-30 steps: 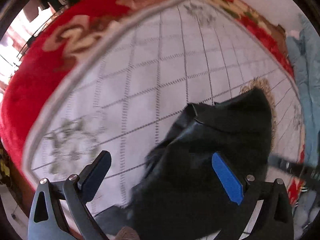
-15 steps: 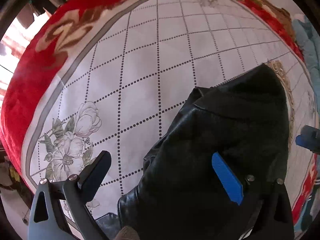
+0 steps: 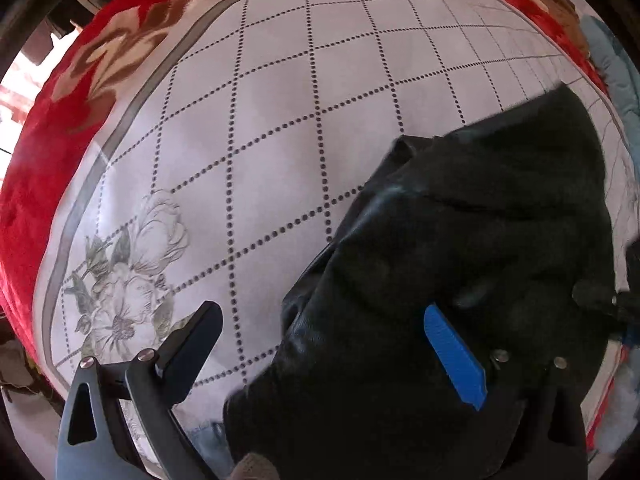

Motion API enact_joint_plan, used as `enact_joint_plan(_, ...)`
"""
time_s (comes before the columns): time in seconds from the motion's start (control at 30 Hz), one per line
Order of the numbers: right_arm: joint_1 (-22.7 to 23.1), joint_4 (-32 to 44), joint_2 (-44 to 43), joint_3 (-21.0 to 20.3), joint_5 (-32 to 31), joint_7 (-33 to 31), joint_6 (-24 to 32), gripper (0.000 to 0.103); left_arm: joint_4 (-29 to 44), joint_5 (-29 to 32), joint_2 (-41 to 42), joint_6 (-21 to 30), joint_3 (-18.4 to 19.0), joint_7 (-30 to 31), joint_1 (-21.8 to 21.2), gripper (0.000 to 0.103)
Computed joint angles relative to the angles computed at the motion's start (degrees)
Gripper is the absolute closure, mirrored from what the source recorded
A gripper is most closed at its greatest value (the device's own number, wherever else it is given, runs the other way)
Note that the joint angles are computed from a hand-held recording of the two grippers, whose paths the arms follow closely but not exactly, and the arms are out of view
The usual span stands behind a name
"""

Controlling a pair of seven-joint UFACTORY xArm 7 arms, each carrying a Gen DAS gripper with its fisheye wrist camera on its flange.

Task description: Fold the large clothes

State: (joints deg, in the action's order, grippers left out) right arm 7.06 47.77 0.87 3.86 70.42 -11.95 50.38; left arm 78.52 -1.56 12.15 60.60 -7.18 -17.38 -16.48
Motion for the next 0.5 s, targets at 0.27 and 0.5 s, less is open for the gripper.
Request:
enact_joint_plan(0.27, 4.74, -23.42, -28.66, -0.25, -2.71, 23.35, -13.36, 0.044, -11.02, -8.96, -16.38, 4.28, 1.76, -9.27, 3.21, 0.0)
enact_joint_plan(0.5, 9.68, -31.77, -32.25, -6.09, 14.58, 10.39, -15.32, 0.026, -17.3, -29.14, -14.66, -4.66, 1.05, -7.9, 2.23, 0.002)
